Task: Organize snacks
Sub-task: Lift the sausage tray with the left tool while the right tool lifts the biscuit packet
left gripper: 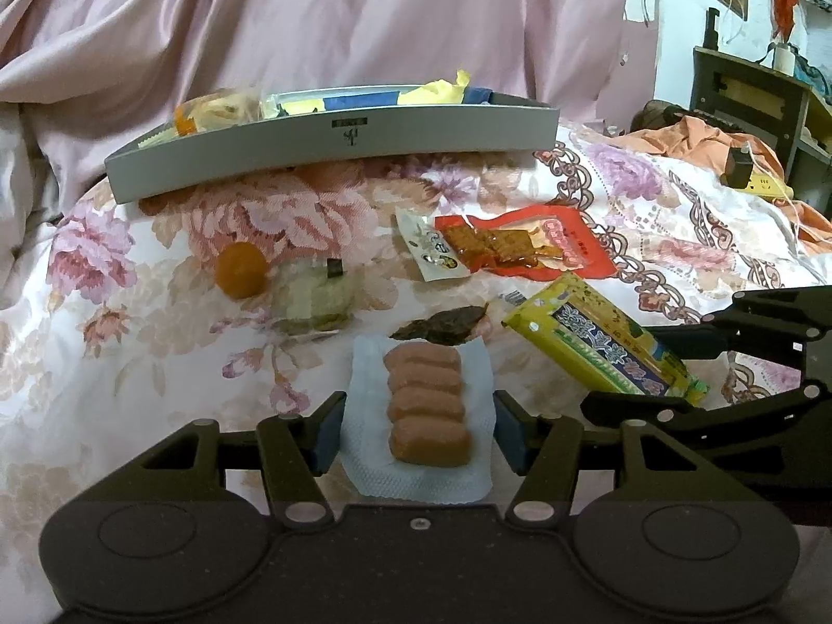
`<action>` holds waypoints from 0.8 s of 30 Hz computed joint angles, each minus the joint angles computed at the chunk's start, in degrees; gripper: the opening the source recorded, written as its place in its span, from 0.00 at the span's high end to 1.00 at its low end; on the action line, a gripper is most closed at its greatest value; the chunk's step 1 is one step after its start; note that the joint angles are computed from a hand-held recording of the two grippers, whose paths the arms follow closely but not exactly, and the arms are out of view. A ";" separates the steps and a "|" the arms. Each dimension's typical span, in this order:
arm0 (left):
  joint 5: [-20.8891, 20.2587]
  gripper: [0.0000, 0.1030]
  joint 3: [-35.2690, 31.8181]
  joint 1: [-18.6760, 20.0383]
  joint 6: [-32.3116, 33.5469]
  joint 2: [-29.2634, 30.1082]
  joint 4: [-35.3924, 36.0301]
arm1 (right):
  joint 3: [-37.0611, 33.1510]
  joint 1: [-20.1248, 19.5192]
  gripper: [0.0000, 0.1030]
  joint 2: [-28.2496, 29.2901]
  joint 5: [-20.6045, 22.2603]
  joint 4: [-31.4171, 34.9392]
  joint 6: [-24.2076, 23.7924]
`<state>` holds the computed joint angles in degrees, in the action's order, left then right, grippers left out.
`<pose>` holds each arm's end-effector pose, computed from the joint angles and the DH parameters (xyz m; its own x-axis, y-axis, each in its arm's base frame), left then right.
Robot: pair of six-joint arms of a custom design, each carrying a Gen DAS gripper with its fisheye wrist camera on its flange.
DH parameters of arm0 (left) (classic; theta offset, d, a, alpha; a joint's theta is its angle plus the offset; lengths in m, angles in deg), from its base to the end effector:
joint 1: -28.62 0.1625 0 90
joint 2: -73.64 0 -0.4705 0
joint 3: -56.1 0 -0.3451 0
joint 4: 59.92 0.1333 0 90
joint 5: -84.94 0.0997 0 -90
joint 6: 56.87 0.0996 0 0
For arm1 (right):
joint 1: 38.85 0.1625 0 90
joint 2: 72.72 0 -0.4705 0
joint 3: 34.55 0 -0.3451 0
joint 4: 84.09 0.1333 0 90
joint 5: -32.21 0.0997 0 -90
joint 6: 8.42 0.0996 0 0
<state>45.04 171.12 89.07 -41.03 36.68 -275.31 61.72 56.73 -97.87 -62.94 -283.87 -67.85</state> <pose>-0.0947 -0.5922 0.1378 -0.7132 -0.0068 -0.7009 0.5498 0.6148 -0.5654 0.1896 -0.6621 0.0207 -0.4415 -0.6900 0.5735 -0.8968 0.3599 -0.2574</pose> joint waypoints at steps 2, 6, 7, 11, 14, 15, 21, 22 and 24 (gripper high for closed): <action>0.08 0.41 0.07 -0.11 0.06 0.02 -0.44 | 0.43 -0.06 0.50 -0.16 0.31 -0.56 -0.07; 0.27 0.42 0.21 -0.42 0.49 0.19 -1.85 | 0.87 -0.21 0.50 -0.41 0.54 -1.06 0.07; 0.13 0.42 0.30 -0.43 0.68 0.17 -2.23 | 0.98 -0.25 0.50 -0.47 0.61 -1.23 0.16; -0.38 0.42 0.40 -0.60 1.63 0.44 -4.21 | 1.25 -0.38 0.50 -0.53 0.86 -1.97 0.59; -0.75 0.42 0.45 -0.73 2.46 0.71 -5.97 | 1.42 -0.56 0.50 -0.61 1.29 -2.46 0.79; -0.87 0.42 0.38 -0.73 2.65 0.76 -6.27 | 1.44 -0.61 0.50 -0.64 1.43 -2.55 0.87; -1.14 0.42 0.32 -0.94 3.37 0.74 -8.03 | 1.66 -0.71 0.50 -0.82 2.39 -3.05 0.90; -1.25 0.42 0.31 -0.95 3.44 0.64 -7.97 | 1.70 -0.69 0.50 -0.88 2.55 -2.97 0.84; -1.90 0.42 0.47 -0.95 3.45 0.38 -8.29 | 1.72 -0.68 0.50 -1.09 3.07 -2.59 0.72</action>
<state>43.15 171.59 88.13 -37.58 37.06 -283.60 63.43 56.05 -98.96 -59.87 -286.46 -67.14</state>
